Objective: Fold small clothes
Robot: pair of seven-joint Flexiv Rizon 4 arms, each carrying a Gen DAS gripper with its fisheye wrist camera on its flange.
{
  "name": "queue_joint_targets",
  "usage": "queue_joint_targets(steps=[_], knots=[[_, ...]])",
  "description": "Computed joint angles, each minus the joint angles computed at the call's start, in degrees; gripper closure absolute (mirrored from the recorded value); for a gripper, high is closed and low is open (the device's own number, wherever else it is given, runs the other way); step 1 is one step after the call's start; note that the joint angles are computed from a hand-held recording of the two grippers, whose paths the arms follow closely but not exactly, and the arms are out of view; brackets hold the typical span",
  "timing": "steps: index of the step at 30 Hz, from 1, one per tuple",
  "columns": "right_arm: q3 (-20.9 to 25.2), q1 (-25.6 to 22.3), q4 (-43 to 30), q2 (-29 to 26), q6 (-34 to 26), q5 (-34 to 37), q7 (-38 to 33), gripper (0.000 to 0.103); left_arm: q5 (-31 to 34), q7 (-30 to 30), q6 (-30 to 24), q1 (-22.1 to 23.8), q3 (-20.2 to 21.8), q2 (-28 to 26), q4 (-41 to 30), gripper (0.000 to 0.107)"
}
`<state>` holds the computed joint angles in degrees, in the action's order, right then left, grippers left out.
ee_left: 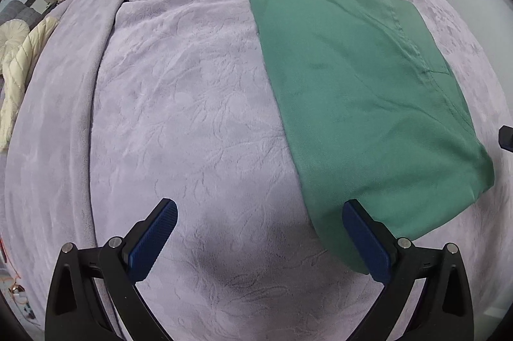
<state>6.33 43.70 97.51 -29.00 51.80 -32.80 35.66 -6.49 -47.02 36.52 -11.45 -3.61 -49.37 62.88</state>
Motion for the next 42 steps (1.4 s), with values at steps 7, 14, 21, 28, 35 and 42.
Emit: queue_joint_targets(steps=[7,14,21,28,35,42], knots=[[4.02,-3.40,-5.34,-7.17,0.76,10.85,-13.27,0.082,-0.12,-3.31,-1.70,-0.39,0.62,-0.32,-2.98,0.004],[0.55,0.75,2.05,-1.93,4.95,10.99,-3.70,0.073,0.88,-3.95,-2.96,-0.22,0.88,0.14,-4.01,0.004],[0.89,1.55,2.54,0.32,3.81,6.17,1.00,0.036,2.43,-7.63,-4.97,-0.61,2.16,-0.47,-5.88,0.004],[1.01,1.11,0.23,-1.13,4.07,5.48,-0.32,0.024,2.26,-6.75,-5.16,0.06,1.33,0.32,-4.99,0.004],[0.78,1.02,-1.24,-1.82,2.95,4.84,-2.30,0.017,1.77,-6.97,-8.99,-0.21,1.31,-1.40,-8.00,0.004],[1.01,0.27,-0.17,-1.49,4.22,5.61,-3.43,0.015,-0.22,-8.17,-15.29,-0.09,0.32,-4.52,-13.66,0.004]])
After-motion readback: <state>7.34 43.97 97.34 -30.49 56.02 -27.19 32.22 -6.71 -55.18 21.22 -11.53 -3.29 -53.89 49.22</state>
